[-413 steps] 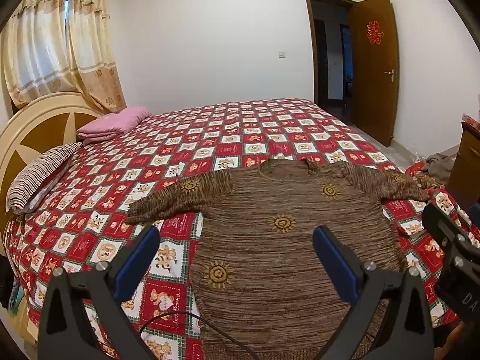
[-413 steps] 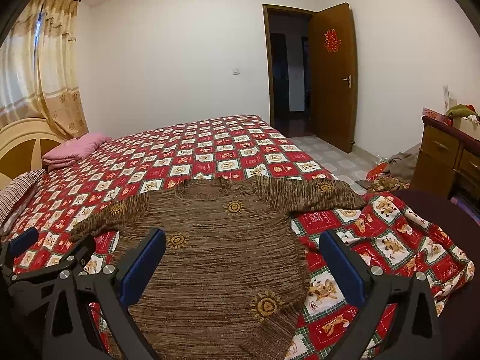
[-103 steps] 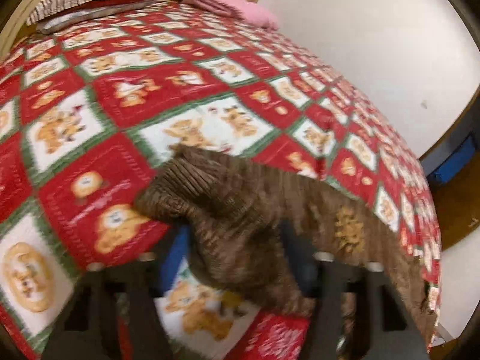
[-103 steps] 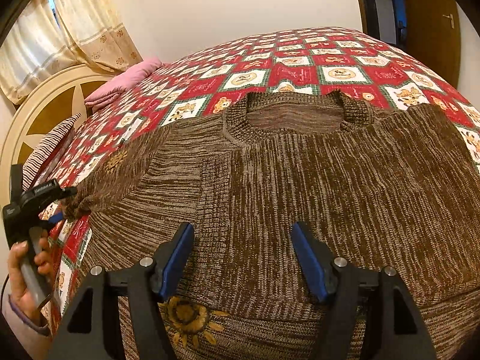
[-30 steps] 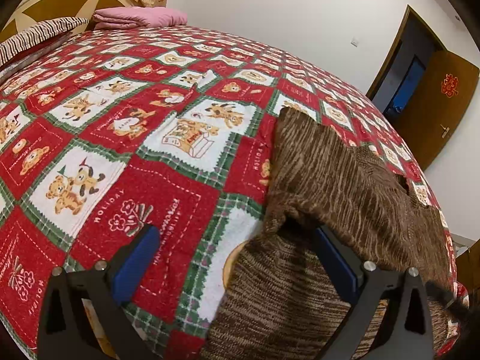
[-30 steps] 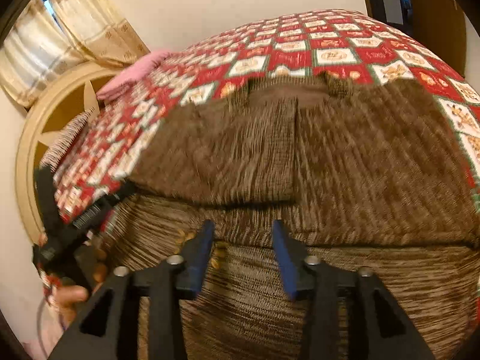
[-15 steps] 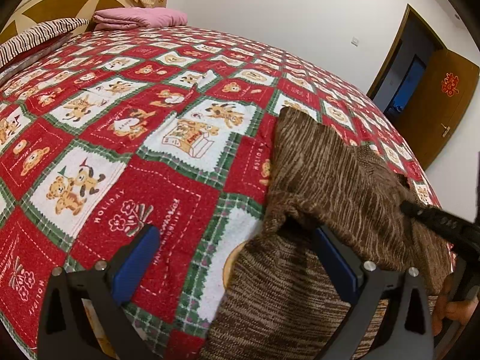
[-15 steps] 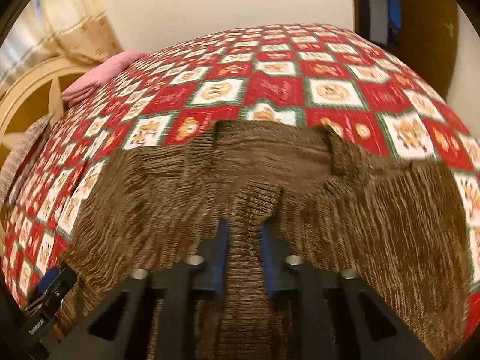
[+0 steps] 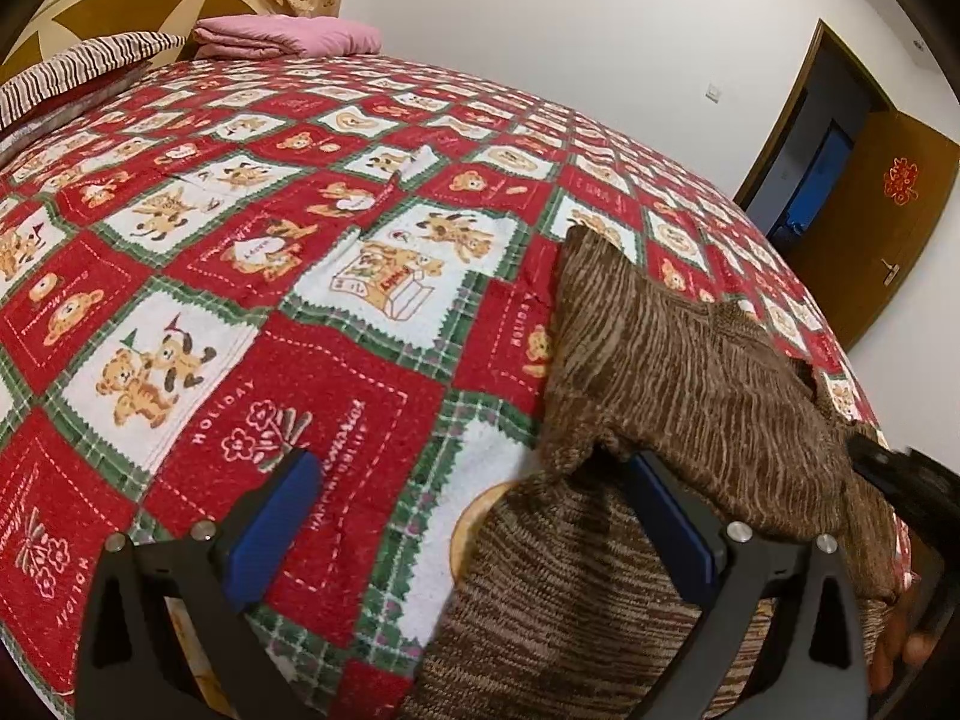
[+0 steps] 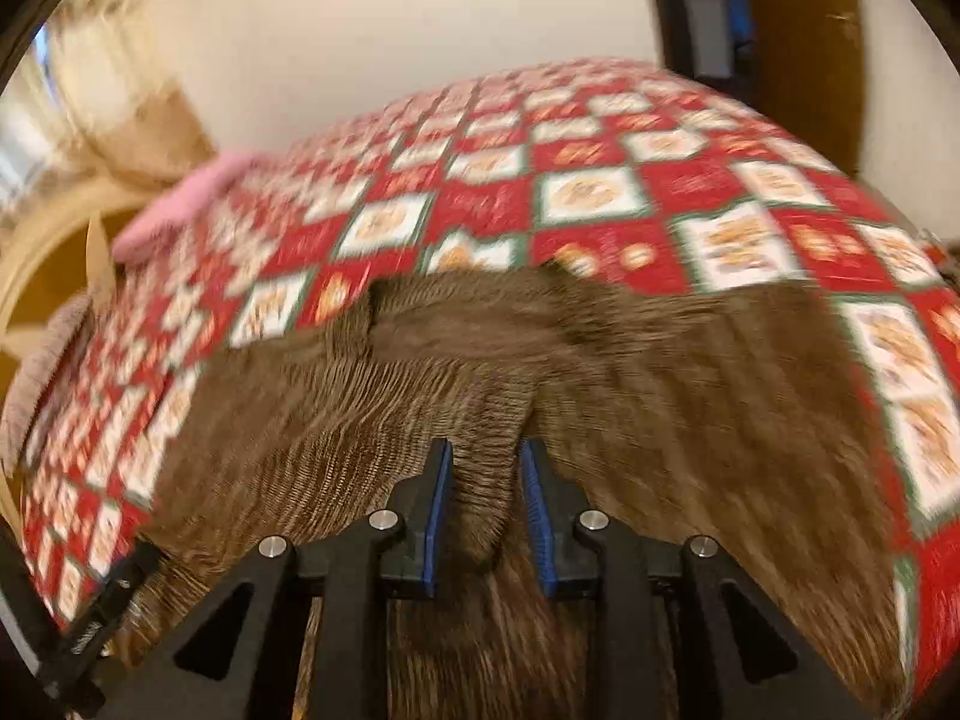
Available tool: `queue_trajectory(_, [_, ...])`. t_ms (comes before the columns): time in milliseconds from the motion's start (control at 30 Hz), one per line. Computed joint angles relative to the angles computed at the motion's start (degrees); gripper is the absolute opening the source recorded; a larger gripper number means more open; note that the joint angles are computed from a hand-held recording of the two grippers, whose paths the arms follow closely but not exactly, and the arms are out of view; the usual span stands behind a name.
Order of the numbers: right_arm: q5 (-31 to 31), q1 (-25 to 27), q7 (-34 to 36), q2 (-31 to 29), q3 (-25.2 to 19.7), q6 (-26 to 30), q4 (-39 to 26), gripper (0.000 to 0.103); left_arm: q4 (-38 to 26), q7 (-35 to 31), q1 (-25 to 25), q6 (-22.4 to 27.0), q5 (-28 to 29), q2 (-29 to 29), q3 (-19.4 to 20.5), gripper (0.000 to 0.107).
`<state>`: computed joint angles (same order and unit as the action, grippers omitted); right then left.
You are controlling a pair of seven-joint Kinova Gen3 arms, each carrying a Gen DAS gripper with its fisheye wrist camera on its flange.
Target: Fold small clothes
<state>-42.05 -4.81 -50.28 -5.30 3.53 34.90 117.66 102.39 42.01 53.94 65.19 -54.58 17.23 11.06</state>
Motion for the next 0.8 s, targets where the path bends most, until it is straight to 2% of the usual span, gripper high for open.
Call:
queue_trajectory(100, [-3.2, -4.4, 6.9, -4.8, 5.6, 2.5, 3.5, 0.025, -0.5, -0.9, -0.2, 0.3, 0.5, 0.2, 0.0, 0.103])
queue_trajectory(133, [-2.8, -4.8, 8.3, -5.0, 6.2, 4.5, 3.6, 0.025, -0.6, -1.3, -0.3, 0.3, 0.7, 0.2, 0.0, 0.103])
queue_trajectory(200, [0.1, -6.6, 8.2, -3.5, 7.1, 9.0, 3.2, 0.026, -0.5, -1.7, -0.4, -0.2, 0.9, 0.1, 0.0, 0.103])
queue_trajectory(233, [2.5, -6.1, 6.8, -2.7, 5.9, 10.1, 3.2, 0.026, 0.0, -1.6, -0.4, -0.7, 0.7, -0.2, 0.0, 0.103])
queue_trajectory(300, [7.0, -5.3, 5.0, -4.3, 5.1, 13.0, 2.7, 0.026, 1.5, -1.8, 0.0, -2.8, 0.3, -1.5, -0.5, 0.103])
queue_trajectory(367, [11.1, -6.6, 2.5, -9.3, 8.6, 16.9, 2.8, 0.026, 3.7, -5.3, -1.7, -5.7, 0.5, -3.8, 1.6, 0.103])
queue_trajectory(433, [12.9, -5.6, 3.8, -14.6, 13.9, 21.5, 2.8, 0.028, 3.7, -9.3, -1.9, -5.1, 2.0, -5.0, 3.5, 0.103])
queue_trajectory(467, [13.2, -3.7, 5.8, -17.3, 16.6, 23.9, 2.8, 0.04, 3.3, -10.1, -0.8, -3.5, 2.2, -5.2, 4.1, 0.103])
queue_trajectory(500, [13.9, -1.1, 7.6, -19.9, 19.2, 26.2, 2.4, 0.066, 3.3, -10.0, 1.4, -1.3, 1.5, -5.8, 4.8, 0.103])
queue_trajectory(567, [16.1, 4.2, 8.6, -24.1, 24.5, 30.9, 0.8, 0.094, 3.9, -8.9, 4.4, 1.1, -0.8, -6.5, 6.8, 0.103])
queue_trajectory(600, [16.6, 6.9, 9.0, -25.3, 27.2, 33.2, -0.3, 0.094, 3.7, -9.2, 4.7, 2.1, -1.3, -6.6, 8.0, 0.103])
queue_trajectory(667, [17.3, 8.9, 10.3, -24.8, 32.5, 37.9, -2.5, 0.094, 1.8, -11.5, 7.8, 6.3, -1.4, -6.0, 9.7, 0.103])
queue_trajectory(733, [20.1, 6.8, 11.1, -24.4, 37.8, 42.5, -4.5, 0.094, -0.7, -14.6, 10.9, 11.0, -0.8, -4.6, 10.4, 0.103])
queue_trajectory(800, [24.0, 3.0, 10.0, -25.2, 40.7, 47.0, -6.2, 0.094, -3.1, -16.8, 13.6, 15.6, 0.0, -3.1, 10.7, 0.103])
